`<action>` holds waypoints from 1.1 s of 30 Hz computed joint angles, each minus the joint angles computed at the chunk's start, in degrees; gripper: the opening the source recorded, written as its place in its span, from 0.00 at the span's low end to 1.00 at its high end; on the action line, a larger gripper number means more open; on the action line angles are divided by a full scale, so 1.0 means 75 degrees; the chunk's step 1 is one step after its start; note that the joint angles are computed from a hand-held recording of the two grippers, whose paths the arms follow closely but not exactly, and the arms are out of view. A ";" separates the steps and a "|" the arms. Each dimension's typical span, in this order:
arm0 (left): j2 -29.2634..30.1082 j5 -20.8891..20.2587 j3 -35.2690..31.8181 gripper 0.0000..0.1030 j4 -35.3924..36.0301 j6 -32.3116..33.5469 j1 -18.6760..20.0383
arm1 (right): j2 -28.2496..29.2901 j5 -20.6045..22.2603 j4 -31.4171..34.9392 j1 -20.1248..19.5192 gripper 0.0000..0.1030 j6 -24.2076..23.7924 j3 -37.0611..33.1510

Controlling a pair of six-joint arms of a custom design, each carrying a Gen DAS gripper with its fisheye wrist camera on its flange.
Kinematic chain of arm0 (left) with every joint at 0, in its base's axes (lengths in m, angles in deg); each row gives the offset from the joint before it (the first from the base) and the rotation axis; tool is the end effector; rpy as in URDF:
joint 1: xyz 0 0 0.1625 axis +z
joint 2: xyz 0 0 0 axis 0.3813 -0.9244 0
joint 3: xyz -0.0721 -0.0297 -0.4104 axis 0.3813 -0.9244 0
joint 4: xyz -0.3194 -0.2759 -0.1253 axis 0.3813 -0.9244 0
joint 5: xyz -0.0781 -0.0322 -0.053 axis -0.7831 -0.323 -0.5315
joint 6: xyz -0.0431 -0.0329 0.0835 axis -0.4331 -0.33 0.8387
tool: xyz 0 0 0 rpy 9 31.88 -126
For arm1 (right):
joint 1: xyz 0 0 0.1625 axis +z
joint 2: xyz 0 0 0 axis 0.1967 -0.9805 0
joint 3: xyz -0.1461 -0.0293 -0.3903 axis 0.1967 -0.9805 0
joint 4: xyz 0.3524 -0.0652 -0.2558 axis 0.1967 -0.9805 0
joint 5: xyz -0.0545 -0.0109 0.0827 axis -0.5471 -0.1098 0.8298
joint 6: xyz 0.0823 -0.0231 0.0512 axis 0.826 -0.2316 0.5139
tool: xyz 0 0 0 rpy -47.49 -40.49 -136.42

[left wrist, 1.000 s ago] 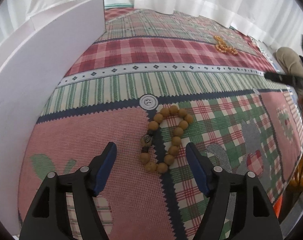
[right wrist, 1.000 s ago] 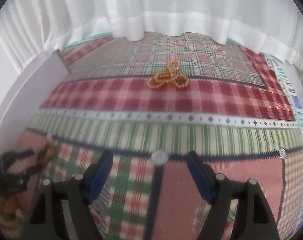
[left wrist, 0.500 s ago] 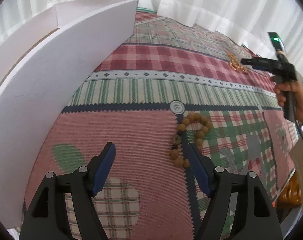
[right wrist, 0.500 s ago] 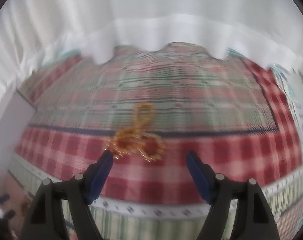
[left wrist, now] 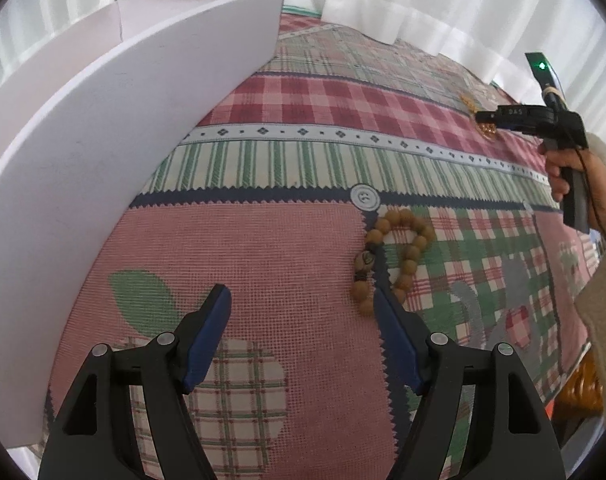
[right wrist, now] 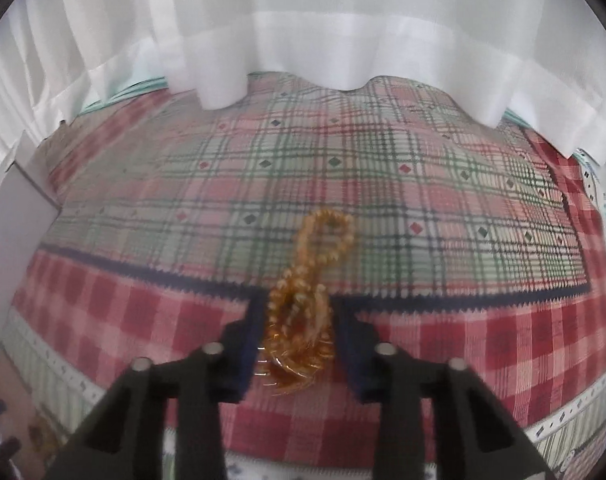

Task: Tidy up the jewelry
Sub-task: 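Grasp the wooden bracelet with the left gripper while the right grasps the gold bead necklace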

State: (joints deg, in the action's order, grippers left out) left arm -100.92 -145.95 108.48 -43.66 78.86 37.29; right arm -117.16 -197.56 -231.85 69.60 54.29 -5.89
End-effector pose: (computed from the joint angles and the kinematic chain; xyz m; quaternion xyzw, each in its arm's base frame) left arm -0.2884 -0.8442 0.0576 0.3721 0.8999 -0.0625 0.2186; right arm -0.0578 -0.7975 0.3636 -0.1450 -0.8476 0.3479 0.3736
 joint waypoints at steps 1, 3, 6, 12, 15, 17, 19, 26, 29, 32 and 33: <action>-0.0031 0.0001 0.0060 0.73 -0.0034 0.0041 -0.0008 | -0.0100 0.0055 -0.0012 0.0022 0.22 0.0021 0.0176; -0.0089 0.0005 0.0168 0.73 -0.0088 0.0076 -0.0028 | -0.0349 0.0264 -0.0080 0.0045 0.21 0.0054 0.0639; -0.0125 -0.0023 0.0214 0.73 -0.0100 0.0081 -0.0027 | -0.0672 0.0460 -0.0265 0.0103 0.21 0.0127 0.1324; -0.0113 -0.0285 -0.0019 0.73 0.0241 0.0069 0.0038 | -0.1535 0.1336 -0.0694 0.0148 0.11 0.0718 0.2862; -0.0015 -0.0376 -0.0305 0.73 0.0422 0.0088 0.0098 | -0.2004 0.1649 -0.1013 0.0253 0.08 0.1020 0.3804; 0.0156 -0.0443 -0.0671 0.73 0.0756 0.0022 0.0138 | -0.2153 0.1604 -0.1114 0.0349 0.08 0.1105 0.4195; 0.0384 -0.0555 -0.1066 0.73 0.1122 0.0111 0.0141 | -0.2295 0.1767 -0.1176 0.0403 0.08 0.1270 0.4521; 0.0927 -0.0429 -0.1521 0.52 0.1361 0.0680 -0.0040 | -0.2481 0.1650 -0.1884 0.0806 0.08 0.1320 0.5374; 0.1017 -0.0142 -0.1384 0.43 0.0932 0.0947 -0.0135 | -0.2619 0.1665 -0.2140 0.0876 0.08 0.1370 0.5690; 0.0996 0.0058 -0.1142 0.15 0.0591 0.1236 -0.0219 | -0.2617 0.1256 -0.2315 0.0935 0.09 0.1262 0.5811; 0.0969 0.0046 -0.1049 0.13 0.0506 0.1311 -0.0230 | -0.2585 0.1016 -0.2313 0.0973 0.11 0.1230 0.5825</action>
State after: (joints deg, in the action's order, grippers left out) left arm -93.65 -145.61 100.61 -39.86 88.69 35.57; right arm -136.55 -189.93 -249.19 76.90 63.52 37.80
